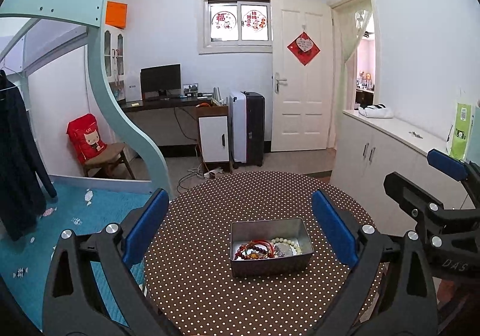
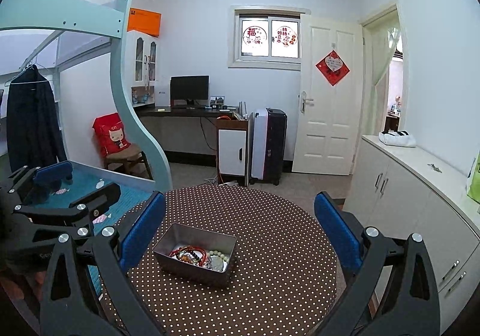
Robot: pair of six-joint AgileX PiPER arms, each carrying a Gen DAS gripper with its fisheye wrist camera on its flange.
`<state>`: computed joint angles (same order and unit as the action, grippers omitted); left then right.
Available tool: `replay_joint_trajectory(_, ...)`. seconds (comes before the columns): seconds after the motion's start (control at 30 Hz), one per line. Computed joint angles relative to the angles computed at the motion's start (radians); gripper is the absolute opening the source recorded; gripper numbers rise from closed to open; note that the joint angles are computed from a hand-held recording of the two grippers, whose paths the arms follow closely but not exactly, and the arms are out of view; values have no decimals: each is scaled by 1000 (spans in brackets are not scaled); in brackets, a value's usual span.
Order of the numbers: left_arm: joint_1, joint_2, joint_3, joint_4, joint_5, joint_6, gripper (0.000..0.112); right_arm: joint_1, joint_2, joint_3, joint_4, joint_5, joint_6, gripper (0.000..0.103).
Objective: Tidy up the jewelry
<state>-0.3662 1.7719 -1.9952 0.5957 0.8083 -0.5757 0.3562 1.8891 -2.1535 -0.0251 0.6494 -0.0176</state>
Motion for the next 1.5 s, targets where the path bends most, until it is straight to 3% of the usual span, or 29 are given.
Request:
replay_joint_trajectory(0.13,2,4,-1,-1,2,2,96,2,-24,47,-15,-26,6,96)
replay_joint_trajectory(0.63,12,42,-49,-48,24,39,96,17,5,-1,-56,2,47,96)
replay_joint_trajectory(1.07,21,61,-58,-70,48,55,96,20,42,-65,-80,74,95,96)
replay_joint_trajectory(1.5,22,38,-10,-66,44,31,96,30,28,-44,-70,88,101,96)
